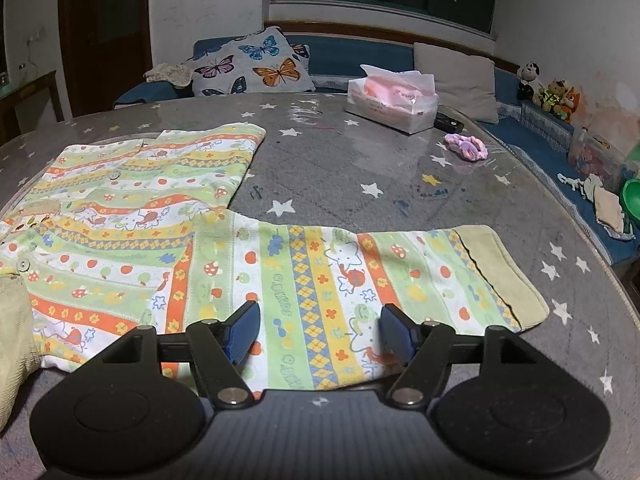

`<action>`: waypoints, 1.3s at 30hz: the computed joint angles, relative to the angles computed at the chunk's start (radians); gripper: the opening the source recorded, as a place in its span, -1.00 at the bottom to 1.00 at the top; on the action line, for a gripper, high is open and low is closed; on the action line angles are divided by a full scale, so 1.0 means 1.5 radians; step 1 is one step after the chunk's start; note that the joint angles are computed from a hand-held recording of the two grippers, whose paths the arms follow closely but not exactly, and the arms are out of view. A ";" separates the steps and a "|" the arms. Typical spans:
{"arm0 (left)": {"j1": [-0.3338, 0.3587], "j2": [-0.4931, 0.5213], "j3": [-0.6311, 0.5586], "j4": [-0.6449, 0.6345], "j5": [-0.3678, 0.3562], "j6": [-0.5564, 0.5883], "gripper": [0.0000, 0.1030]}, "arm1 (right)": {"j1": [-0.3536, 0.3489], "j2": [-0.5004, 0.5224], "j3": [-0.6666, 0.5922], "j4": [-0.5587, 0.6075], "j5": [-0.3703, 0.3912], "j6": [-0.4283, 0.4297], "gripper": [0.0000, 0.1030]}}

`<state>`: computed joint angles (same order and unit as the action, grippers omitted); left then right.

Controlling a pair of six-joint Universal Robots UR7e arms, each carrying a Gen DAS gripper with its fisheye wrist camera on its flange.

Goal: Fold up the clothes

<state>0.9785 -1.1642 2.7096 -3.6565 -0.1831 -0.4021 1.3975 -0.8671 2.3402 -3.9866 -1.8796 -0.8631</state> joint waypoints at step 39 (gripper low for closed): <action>-0.104 0.284 -0.121 -0.167 -0.275 0.320 -0.41 | 0.076 -0.032 0.064 0.190 0.120 -0.064 0.13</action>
